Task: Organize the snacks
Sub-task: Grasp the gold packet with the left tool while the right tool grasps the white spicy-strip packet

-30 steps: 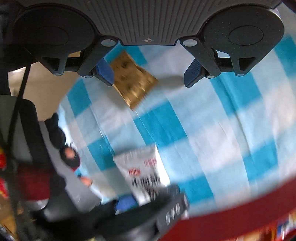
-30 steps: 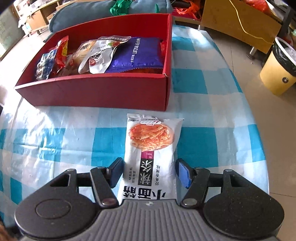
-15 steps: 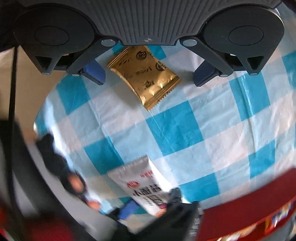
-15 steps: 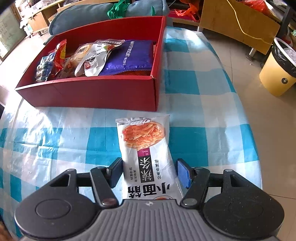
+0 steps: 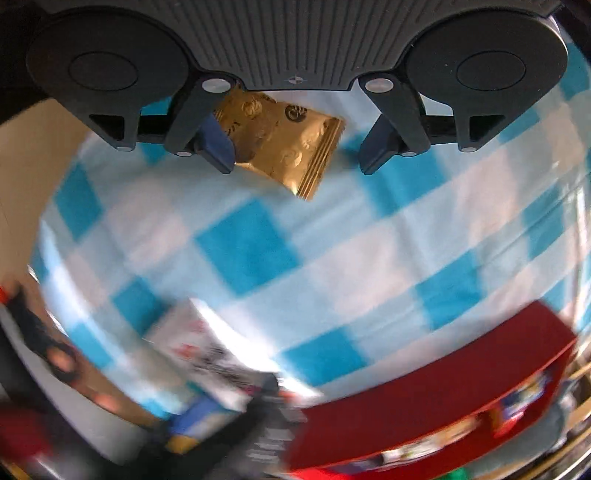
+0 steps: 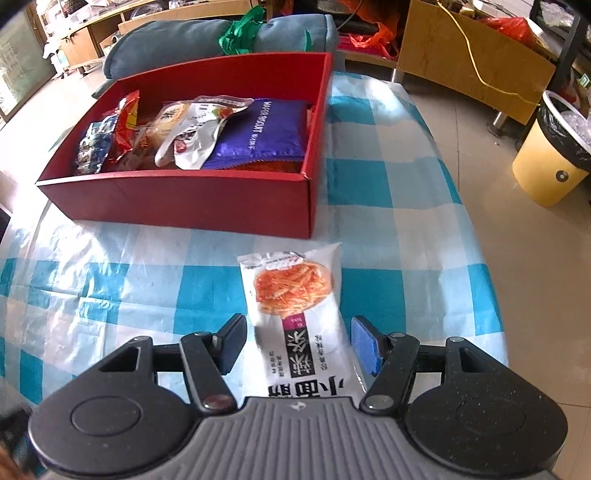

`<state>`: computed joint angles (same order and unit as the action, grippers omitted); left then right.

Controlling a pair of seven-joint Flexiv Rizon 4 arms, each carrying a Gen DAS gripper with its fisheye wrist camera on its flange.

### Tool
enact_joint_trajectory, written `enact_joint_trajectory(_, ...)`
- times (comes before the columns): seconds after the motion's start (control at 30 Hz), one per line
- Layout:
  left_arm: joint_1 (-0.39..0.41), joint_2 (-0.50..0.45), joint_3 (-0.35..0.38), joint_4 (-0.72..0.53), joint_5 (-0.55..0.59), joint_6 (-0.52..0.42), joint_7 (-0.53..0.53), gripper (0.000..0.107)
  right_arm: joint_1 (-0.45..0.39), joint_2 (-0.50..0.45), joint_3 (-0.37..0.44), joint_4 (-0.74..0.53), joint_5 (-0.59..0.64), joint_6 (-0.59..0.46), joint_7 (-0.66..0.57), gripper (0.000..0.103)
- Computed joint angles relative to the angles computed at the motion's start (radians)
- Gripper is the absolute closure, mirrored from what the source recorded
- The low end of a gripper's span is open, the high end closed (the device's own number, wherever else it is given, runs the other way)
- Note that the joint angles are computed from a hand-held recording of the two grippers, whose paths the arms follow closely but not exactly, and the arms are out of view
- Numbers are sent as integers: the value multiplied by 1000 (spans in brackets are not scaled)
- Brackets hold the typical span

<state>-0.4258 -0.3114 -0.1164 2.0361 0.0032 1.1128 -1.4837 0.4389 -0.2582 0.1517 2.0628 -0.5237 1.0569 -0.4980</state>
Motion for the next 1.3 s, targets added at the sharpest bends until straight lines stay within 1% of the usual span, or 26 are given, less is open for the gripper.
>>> enact_joint_trajectory(0.03, -8, -5, 26, -17, 32, -10, -32, 33, 3, -4, -1, -5, -4, -5, 0, 46)
enact_joint_trajectory(0.07, -4, -12, 42, -30, 43, -19, -57, 32, 4, -8, 0, -9, -2, -8, -4, 46)
enact_joint_trajectory(0.1, 14, -15, 42, -35, 20, -33, -68, 32, 4, -13, 1, -13, 1, -8, -8, 46)
enact_joint_trajectory(0.13, 29, -21, 36, -47, -2, -52, -70, 34, 5, -18, 3, -18, 6, -10, -15, 46)
enact_joint_trajectory(0.17, 50, -20, 25, -49, -30, -70, -49, 34, 5, -24, 6, -24, 15, -13, -24, 46)
enact_joint_trajectory(0.2, 66, -14, 15, -44, -57, -78, -31, 33, 5, -28, 9, -29, 25, -17, -32, 46)
enact_joint_trajectory(0.23, 76, -5, 10, -37, -81, -84, -26, 29, 7, -32, 9, -31, 30, -19, -35, 46)
enact_joint_trajectory(0.3, 96, 21, -6, -3, -151, -85, -18, 27, 11, -37, 9, -36, 38, -23, -41, 46)
enact_joint_trajectory(0.37, 120, 46, -35, 36, -260, -109, 7, 25, 12, -40, 10, -39, 50, -24, -46, 46)
enact_joint_trajectory(0.4, 132, 59, -52, 55, -322, -131, 42, 25, 13, -42, 10, -41, 54, -24, -48, 46)
enact_joint_trajectory(0.43, 139, 57, -63, 52, -356, -150, 89, 25, 13, -44, 11, -41, 59, -24, -51, 46)
enact_joint_trajectory(0.47, 137, 56, -73, 51, -358, -153, 163, 25, 13, -44, 12, -41, 64, -22, -55, 46)
enact_joint_trajectory(0.53, 106, 50, -61, 41, -243, -94, 283, 25, 14, -43, 13, -39, 69, -21, -62, 46)
enact_joint_trajectory(0.6, 106, 55, -78, 53, -185, -22, 499, 25, 16, -44, 14, -37, 72, -20, -70, 46)
enact_joint_trajectory(0.7, 129, 70, -89, 46, -170, -63, 769, 25, 17, -47, 16, -38, 82, -24, -82, 46)
enact_joint_trajectory(0.77, 126, 66, -90, 36, -156, -87, 917, 24, 18, -49, 14, -42, 85, -27, -83, 46)
enact_joint_trajectory(0.8, 126, 68, -87, 43, -157, -81, 973, 24, 18, -51, 13, -45, 86, -29, -83, 46)
enact_joint_trajectory(0.83, 123, 85, -76, 58, -170, -100, 1038, 24, 19, -53, 12, -50, 88, -33, -86, 46)
enact_joint_trajectory(0.87, 125, 75, -80, 49, -160, -122, 1067, 24, 19, -56, 13, -56, 90, -39, -89, 46)
enact_joint_trajectory(0.97, 110, 46, -61, 29, -125, -164, 1129, 24, 19, -63, 12, -66, 99, -40, -94, 46)
enact_joint_trajectory(1.0, 105, 35, -57, 24, -111, -169, 1149, 22, 18, -64, 12, -67, 102, -38, -96, 46)
enact_joint_trajectory(1.03, 105, 31, -57, 26, -110, -169, 1173, 19, 17, -65, 12, -67, 105, -37, -97, 46)
enact_joint_trajectory(1.13, 106, 17, -56, 16, -131, -183, 1201, 19, 17, -66, 11, -71, 110, -39, -98, 46)
enact_joint_trajectory(1.2, 101, 11, -44, 11, -139, -182, 1162, 22, 19, -69, 8, -74, 108, -41, -94, 46)
enact_joint_trajectory(1.23, 100, 14, -35, 1, -142, -193, 1126, 26, 21, -71, 5, -74, 104, -39, -87, 46)
enact_joint_trajectory(1.3, 92, 16, -16, 12, -156, -153, 1012, 33, 23, -72, 1, -75, 98, -39, -79, 46)
